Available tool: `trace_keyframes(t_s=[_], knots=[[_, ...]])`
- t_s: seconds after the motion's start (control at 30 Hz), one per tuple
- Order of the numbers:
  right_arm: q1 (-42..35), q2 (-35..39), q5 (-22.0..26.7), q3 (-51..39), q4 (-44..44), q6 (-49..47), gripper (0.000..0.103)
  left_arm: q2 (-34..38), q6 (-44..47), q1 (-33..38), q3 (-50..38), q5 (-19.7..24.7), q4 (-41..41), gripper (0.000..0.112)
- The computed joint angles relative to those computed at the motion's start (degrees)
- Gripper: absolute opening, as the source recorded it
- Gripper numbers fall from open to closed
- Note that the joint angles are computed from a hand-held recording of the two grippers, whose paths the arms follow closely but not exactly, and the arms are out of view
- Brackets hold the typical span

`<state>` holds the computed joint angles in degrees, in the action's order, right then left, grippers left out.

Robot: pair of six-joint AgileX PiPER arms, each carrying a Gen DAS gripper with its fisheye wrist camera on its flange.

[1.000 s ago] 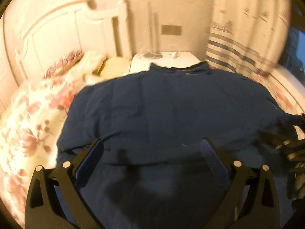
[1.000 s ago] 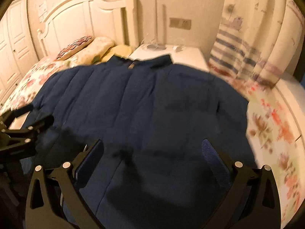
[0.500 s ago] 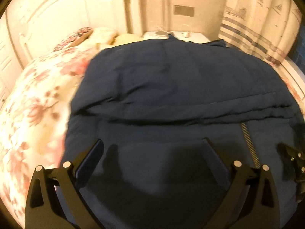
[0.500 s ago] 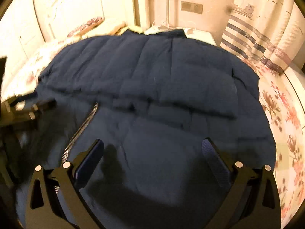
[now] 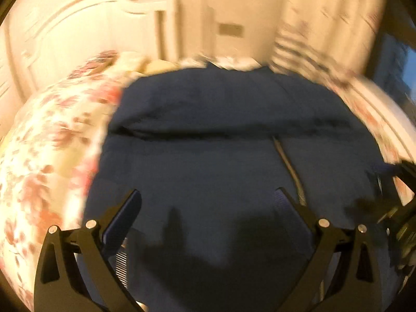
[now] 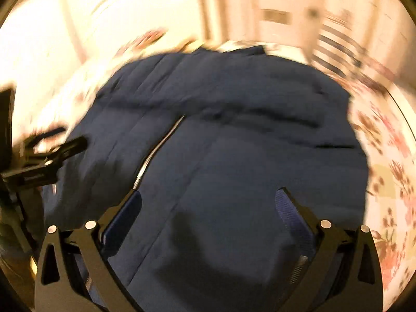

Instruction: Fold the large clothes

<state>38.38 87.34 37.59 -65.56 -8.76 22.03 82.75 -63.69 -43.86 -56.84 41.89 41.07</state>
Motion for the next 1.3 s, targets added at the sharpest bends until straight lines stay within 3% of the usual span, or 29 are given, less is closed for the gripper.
trace_keyframes(t_s=[0.1,0.2,0.27,0.37,0.5,0.57,0.67,0.83,0.9,0.97,1.07,1.17,1.3], knots=[[5.2,4.1,1.7,0.4,-7.2,5.1,0.099,6.8,-1.1,-2.9,-0.6,2.7,0.5,0.101],[4.8,2.5,3.1,0.8,-6.4,5.7,0.098,3.0,-1.2,-1.9,1.5,2.9,-1.1,0.101],[4.6,-0.7,2.9,2.8,-9.0,8.3,0.098,-1.7,-6.1,-2.8,5.2,4.8,3.3,0.101],[0.8,-6.5,1.3,7.5,-11.1,12.1,0.098,-6.4,-8.7,0.1,10.6,5.0,4.3,0.101],[-10.6,-6.5,-1.7,12.3,-3.4,6.1,0.099,-12.2,-1.5,10.3,15.0,-2.8,-6.2,0.101],[-11.3,-7.7,-3.5,13.6,-1.9,4.6,0.099,-11.9,-3.7,8.5,14.3,0.7,-3.9,0.101],[-7.6,-10.6,-1.0,13.6,-5.7,9.1,0.099,-11.9,-10.6,-0.3,13.1,8.2,2.1,0.101],[6.5,-14.4,1.4,13.7,-10.6,13.4,0.099,-12.7,-15.0,-17.6,11.3,15.1,4.6,0.101],[13.4,-12.5,1.8,14.1,-11.7,12.8,0.098,-9.6,-13.8,-19.9,10.6,13.9,2.7,0.101],[18.5,-9.1,3.6,14.5,-17.7,18.1,0.099,-5.0,-13.4,-21.1,10.3,13.1,0.8,0.101],[17.4,-10.4,2.4,15.8,-16.4,18.3,0.099,-6.2,-14.3,-21.1,11.3,12.5,0.0,0.101],[22.1,-13.3,7.6,16.0,-20.5,25.6,0.098,-9.4,-19.9,-26.6,12.5,19.4,2.1,0.101],[27.1,-21.0,9.0,20.8,-22.8,30.8,0.098,-16.3,-23.7,-28.3,18.0,24.4,2.5,0.101]])
